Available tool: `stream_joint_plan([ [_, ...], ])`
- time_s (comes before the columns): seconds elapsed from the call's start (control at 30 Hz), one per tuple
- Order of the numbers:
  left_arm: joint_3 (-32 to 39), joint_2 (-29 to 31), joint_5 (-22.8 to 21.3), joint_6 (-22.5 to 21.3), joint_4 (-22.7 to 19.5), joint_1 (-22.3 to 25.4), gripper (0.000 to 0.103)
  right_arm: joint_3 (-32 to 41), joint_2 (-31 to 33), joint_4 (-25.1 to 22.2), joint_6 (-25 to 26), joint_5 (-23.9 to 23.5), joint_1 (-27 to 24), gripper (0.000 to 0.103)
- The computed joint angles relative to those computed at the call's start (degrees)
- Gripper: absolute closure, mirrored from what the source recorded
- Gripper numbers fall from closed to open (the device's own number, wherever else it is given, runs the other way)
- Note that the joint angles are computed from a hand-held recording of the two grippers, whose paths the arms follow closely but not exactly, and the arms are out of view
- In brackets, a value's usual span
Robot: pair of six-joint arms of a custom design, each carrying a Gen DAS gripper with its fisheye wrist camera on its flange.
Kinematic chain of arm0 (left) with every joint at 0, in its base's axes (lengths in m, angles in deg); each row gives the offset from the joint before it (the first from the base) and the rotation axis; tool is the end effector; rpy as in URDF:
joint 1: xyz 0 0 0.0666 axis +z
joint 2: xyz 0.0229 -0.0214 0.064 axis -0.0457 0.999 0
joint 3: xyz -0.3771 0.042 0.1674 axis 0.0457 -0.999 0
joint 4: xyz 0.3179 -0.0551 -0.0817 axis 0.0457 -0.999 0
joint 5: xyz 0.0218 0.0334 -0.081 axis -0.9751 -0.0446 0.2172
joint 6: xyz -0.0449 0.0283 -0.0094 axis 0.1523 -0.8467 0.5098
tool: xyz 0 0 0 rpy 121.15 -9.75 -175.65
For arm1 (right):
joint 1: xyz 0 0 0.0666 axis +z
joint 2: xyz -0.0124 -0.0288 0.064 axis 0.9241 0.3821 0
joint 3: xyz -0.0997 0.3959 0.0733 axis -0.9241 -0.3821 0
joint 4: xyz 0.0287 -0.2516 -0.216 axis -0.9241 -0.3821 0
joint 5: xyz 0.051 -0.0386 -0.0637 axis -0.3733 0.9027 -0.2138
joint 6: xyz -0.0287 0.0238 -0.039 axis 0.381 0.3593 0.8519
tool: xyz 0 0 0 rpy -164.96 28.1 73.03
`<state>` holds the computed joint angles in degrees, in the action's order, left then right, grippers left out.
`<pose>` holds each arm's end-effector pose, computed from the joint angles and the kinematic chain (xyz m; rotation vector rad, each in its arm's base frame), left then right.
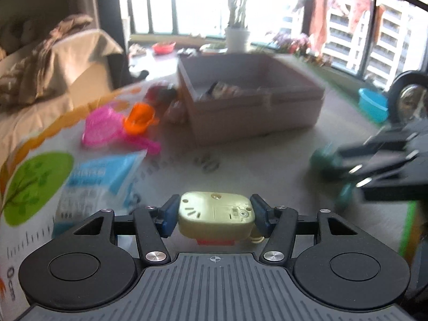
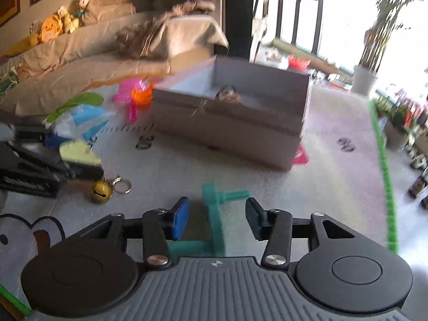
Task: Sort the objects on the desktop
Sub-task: 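Carry both held toys over the pink box and open both grippers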
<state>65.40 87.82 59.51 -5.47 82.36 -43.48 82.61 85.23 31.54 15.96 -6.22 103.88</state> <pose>0.3892 -0.3381 0.2415 0.8678 2.1752 -0.3594 0.3025 0.2046 0.2319 -0.0720 2.3334 0.0299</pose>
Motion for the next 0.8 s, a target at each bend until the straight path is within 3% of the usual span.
stream_joint_plan([
  [0.03, 0.05, -0.55, 0.13, -0.36, 0.29, -0.17, 0.042, 0.87, 0.78, -1.42, -0.25, -0.94, -0.25, 0.088],
  [0.1, 0.34, -1.76, 0.42, -1.71, 0.93, -0.40, 0.042, 2.10, 1.53, -3.38, -0.14, -0.95, 0.02, 0.092],
  [0.33, 6.69, -2.50, 2.21, -5.68, 4.35, -0.22, 0.042, 2.90, -5.66, -3.17, 2.65, -0.45, -0.80, 0.092],
  [0.4, 9.74, -1.04, 2.05, -6.45, 7.13, -0.52, 0.042, 4.87, -8.05, -2.43, 4.79, 0.74, -2.66, 0.092],
  [0.5, 16.15, 3.38, 1.70, -4.37, 9.28, -1.06, 0.041, 8.86, -7.29, -0.13, 9.12, 2.36, -5.84, 0.092],
  [0.57, 20.96, 6.82, 0.97, -1.39, 8.09, -1.01, 0.037, 11.33, -4.76, 2.06, 11.67, 1.57, -8.39, 0.092],
  [0.63, 23.78, 8.31, -0.76, 1.58, 3.49, -0.62, 0.034, 13.93, -2.11, 1.23, 11.02, 1.03, -10.38, 0.084],
  [0.7, 22.03, 7.56, -0.06, 2.99, 1.75, 0.39, 0.025, 15.96, 0.30, -1.15, 8.66, 0.70, -11.96, 0.082],
  [0.73, 20.34, 6.83, -0.51, 2.50, 2.07, 0.67, 0.018, 16.26, 0.80, -1.92, 7.84, -0.43, -12.71, 0.082],
  [0.8, 15.94, 5.29, -3.41, 0.43, 2.91, 0.90, 0.013, 16.12, 1.62, -2.55, 6.51, -2.21, -13.68, 0.080],
])
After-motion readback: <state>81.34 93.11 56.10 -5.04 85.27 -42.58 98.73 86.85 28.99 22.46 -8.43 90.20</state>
